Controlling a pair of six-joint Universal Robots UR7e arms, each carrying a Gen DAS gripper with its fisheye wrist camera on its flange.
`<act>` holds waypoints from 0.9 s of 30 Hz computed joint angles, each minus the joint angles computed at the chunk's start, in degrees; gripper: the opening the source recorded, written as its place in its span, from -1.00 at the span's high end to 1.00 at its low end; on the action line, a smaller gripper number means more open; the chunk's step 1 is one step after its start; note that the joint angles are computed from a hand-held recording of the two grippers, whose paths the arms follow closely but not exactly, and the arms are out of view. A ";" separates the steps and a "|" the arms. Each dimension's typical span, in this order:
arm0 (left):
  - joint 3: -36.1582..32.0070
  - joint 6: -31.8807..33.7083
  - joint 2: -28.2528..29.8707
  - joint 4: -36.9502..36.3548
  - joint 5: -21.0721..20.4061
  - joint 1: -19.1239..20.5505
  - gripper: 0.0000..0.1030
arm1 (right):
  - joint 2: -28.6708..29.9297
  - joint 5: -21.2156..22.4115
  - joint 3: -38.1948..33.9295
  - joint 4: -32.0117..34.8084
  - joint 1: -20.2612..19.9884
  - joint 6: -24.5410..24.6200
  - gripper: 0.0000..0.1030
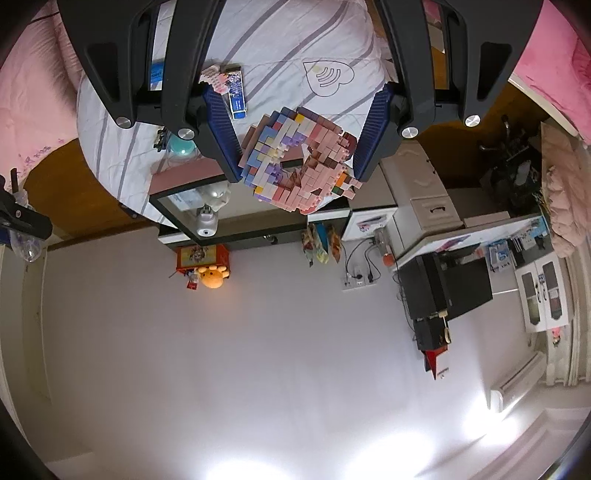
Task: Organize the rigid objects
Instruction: 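Carry the glass bottle into the pink box and release with right tool while left tool holds the donut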
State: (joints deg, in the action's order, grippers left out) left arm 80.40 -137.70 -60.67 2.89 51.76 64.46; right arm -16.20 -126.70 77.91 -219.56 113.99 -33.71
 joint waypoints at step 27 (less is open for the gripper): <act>-1.24 -0.83 1.69 0.20 -1.51 0.25 -0.22 | -0.94 1.37 0.80 2.49 -1.11 1.04 -0.05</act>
